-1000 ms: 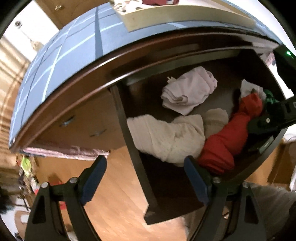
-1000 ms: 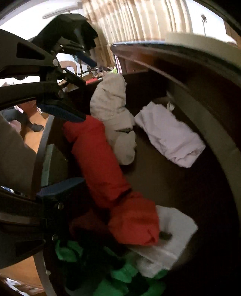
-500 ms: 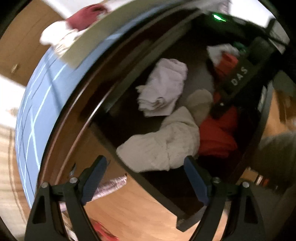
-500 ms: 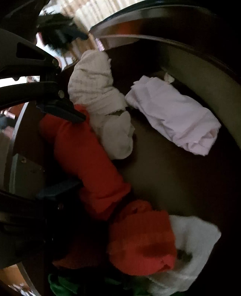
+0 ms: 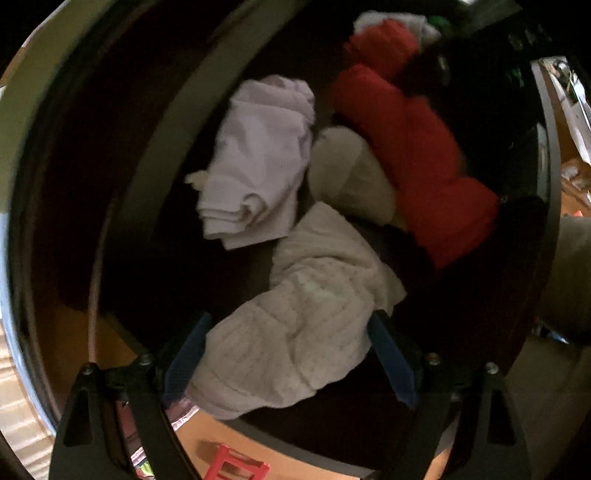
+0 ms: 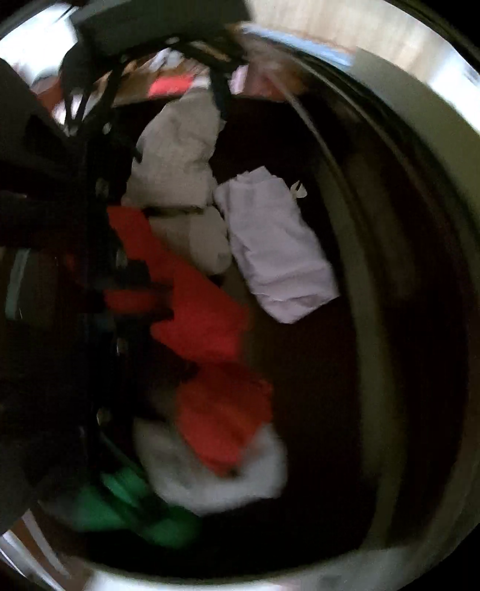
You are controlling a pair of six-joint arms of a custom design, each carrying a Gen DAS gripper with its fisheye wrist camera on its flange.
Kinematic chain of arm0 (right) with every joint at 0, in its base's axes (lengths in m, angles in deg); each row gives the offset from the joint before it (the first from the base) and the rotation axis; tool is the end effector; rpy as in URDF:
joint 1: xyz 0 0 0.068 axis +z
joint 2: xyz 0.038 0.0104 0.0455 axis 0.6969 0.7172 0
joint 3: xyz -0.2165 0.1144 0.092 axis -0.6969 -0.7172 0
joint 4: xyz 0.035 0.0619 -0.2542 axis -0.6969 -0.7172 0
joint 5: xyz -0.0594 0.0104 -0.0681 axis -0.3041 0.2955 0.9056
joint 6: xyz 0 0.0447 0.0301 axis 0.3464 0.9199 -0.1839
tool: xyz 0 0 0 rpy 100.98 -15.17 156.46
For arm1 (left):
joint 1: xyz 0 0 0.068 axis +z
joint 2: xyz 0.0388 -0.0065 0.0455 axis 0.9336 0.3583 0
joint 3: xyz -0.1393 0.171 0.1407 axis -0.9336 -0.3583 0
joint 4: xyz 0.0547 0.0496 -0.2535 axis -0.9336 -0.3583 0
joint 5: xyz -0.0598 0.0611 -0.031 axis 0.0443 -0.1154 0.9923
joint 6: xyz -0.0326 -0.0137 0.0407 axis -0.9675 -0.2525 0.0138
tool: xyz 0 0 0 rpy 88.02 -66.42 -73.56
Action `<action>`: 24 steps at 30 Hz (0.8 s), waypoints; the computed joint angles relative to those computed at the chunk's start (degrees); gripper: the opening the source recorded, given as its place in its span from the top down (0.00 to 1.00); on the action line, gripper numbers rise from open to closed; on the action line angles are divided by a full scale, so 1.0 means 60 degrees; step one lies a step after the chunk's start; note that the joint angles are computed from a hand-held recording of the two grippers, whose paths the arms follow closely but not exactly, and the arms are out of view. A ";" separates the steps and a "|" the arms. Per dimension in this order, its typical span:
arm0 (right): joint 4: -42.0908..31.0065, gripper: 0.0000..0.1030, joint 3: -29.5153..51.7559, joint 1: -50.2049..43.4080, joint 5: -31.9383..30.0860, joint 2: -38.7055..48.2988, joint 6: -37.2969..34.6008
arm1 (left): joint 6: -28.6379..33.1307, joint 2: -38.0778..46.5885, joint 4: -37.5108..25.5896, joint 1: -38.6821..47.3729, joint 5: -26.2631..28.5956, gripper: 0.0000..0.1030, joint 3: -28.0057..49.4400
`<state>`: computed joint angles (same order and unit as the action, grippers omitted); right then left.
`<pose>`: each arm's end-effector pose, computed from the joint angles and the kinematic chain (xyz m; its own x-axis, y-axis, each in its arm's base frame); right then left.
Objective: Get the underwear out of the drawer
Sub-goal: 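Reach both tools into the drawer over the beige and red rolls, then grasp the beige dotted roll with left tool while right tool grasps red roll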
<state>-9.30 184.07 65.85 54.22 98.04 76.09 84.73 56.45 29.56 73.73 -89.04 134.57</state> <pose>0.3868 0.1604 0.1910 -0.9923 0.0434 -0.1157 0.0144 0.9705 0.2408 0.2828 0.0267 0.1800 -0.4558 0.8899 0.0187 0.8728 0.4428 0.2052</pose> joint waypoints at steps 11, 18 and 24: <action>0.0469 0.35 -0.1165 -0.0681 -0.2269 -0.0650 0.2661 | 0.0315 0.1031 -0.0043 -0.0244 -0.1104 0.14 0.0308; 0.0779 0.32 -0.1102 -0.0498 -0.2573 -0.0160 0.3342 | 0.0158 0.1378 0.0259 -0.0499 -0.1448 0.13 0.0198; 0.0675 0.34 -0.0740 -0.0220 -0.3060 0.0867 0.3763 | 0.0446 0.1494 0.1179 -0.0800 -0.1849 0.22 -0.0540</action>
